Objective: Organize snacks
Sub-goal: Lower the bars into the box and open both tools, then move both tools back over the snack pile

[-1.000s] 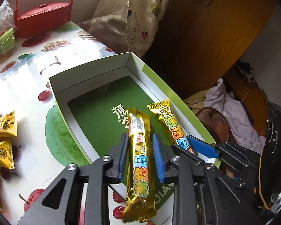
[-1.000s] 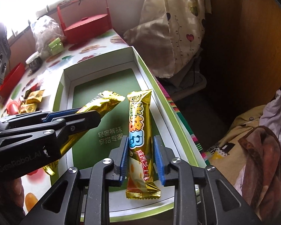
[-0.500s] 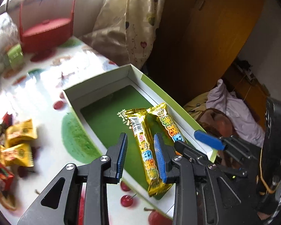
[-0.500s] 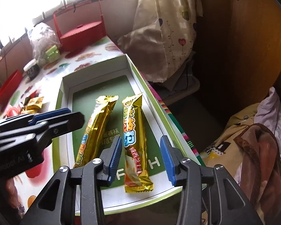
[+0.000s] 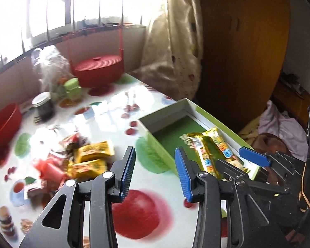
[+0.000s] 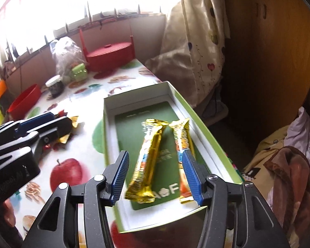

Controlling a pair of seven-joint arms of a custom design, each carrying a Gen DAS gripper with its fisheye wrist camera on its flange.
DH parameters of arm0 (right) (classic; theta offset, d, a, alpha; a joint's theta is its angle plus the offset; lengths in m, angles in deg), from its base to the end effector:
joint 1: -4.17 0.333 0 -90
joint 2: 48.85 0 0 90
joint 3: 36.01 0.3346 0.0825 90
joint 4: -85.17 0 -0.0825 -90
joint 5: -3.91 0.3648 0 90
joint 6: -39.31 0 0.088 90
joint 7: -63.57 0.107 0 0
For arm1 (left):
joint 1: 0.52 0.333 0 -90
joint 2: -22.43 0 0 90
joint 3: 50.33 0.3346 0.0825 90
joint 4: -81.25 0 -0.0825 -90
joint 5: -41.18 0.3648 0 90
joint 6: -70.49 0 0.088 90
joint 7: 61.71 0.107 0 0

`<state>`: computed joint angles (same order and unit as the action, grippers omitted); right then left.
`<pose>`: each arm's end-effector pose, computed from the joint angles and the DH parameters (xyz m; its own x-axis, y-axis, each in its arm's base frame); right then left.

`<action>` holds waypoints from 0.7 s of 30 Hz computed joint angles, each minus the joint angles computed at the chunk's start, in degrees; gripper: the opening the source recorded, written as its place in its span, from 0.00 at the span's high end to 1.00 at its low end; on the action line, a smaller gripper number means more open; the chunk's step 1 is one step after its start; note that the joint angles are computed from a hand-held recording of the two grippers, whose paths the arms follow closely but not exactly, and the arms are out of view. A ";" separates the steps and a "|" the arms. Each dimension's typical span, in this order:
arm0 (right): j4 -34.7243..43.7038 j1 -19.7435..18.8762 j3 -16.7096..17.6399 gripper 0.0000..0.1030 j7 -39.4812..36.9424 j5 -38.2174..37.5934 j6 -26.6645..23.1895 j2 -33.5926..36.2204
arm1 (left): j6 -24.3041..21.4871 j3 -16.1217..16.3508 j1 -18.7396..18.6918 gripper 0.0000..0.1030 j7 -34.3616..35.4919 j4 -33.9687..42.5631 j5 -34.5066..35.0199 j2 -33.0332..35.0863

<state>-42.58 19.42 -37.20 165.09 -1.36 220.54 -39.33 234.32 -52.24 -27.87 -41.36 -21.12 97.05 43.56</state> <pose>0.5626 0.1499 0.4212 0.1671 -0.9832 -0.0736 -0.7201 -0.0708 -0.6902 0.5641 -0.3648 0.4388 -0.1626 -0.9855 0.0485 -0.6608 0.0723 -0.7471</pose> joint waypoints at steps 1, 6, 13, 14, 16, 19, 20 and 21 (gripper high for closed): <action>-0.09 0.09 0.19 0.48 -0.06 0.04 0.23 -0.07 | -0.68 1.31 -1.01 0.60 -2.27 -0.69 2.36 -0.87; -0.49 2.24 -0.85 0.48 0.53 -0.95 2.30 -0.12 | -3.38 1.10 -0.55 0.60 -9.19 -3.27 9.39 -3.86; 0.03 1.45 2.32 0.48 -2.54 1.19 3.34 0.43 | -9.57 -1.38 1.55 0.60 -17.61 -5.91 17.98 -7.14; 0.21 1.73 2.35 0.48 -2.76 1.28 3.27 0.53 | -10.67 -1.83 1.89 0.60 -18.75 -6.39 19.11 -7.69; 0.56 1.62 3.08 0.48 -3.48 1.64 3.41 0.86 | -11.44 -2.79 2.99 0.60 -20.69 -7.28 21.00 -8.53; 1.37 3.09 2.51 0.48 -3.82 1.60 3.12 1.38 | -13.63 -4.38 4.60 0.60 -23.02 -8.70 23.06 -9.79; 1.59 3.09 2.86 0.48 -4.10 1.69 3.21 1.56 | -14.03 -4.98 5.21 0.60 -23.53 -9.16 23.51 -10.12; 1.77 2.32 3.97 0.48 -4.78 1.98 3.35 1.74 | -14.09 -5.41 5.88 0.60 -24.18 -9.72 23.95 -10.59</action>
